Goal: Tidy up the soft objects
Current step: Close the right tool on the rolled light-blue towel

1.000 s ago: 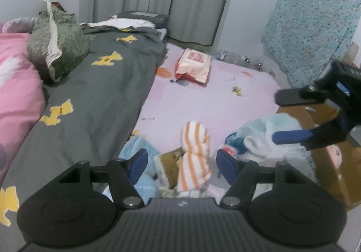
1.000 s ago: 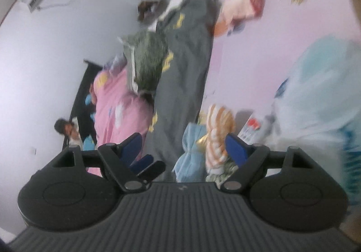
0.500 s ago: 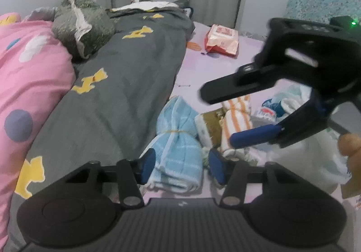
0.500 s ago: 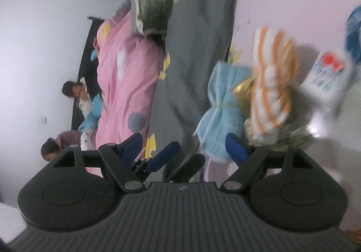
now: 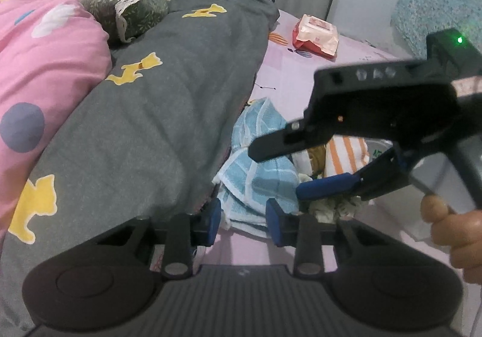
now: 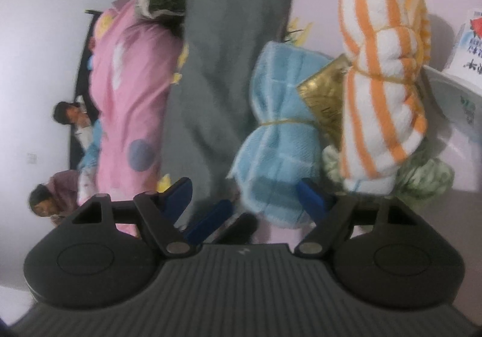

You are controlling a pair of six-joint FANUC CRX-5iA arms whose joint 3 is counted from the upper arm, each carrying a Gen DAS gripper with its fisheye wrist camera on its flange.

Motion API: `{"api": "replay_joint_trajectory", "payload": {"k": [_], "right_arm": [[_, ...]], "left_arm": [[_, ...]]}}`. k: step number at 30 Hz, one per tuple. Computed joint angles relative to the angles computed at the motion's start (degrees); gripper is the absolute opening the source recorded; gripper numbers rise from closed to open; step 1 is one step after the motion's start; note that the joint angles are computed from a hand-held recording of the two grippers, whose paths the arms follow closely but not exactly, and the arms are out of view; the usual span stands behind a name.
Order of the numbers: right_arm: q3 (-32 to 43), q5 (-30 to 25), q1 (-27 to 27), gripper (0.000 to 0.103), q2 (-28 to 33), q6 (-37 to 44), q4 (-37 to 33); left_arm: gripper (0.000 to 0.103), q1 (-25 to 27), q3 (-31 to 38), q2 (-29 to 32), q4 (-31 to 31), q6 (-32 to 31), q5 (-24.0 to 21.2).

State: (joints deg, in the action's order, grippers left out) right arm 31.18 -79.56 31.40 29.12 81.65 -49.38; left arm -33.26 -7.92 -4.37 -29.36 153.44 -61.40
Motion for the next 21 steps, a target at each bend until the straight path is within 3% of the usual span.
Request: {"api": "replay_joint_trajectory", "payload": {"k": [6,15,21], "right_arm": [[-0.3,3.0,1.0,0.072,0.4,-0.4,4.5],[1.7,1.9,1.3,0.066,2.6,-0.4,4.5],[1.9,2.0,1.9,0.036,3.3,0.2,5.8]], "left_arm": [[0.034,1.6,-0.7,-0.2,0.9,-1.0,2.2],[0.038,4.7,-0.8,2.7,6.7,-6.4,6.8],[0.038,5.3,-1.5,2.8,8.5,-7.3,7.9]]}}
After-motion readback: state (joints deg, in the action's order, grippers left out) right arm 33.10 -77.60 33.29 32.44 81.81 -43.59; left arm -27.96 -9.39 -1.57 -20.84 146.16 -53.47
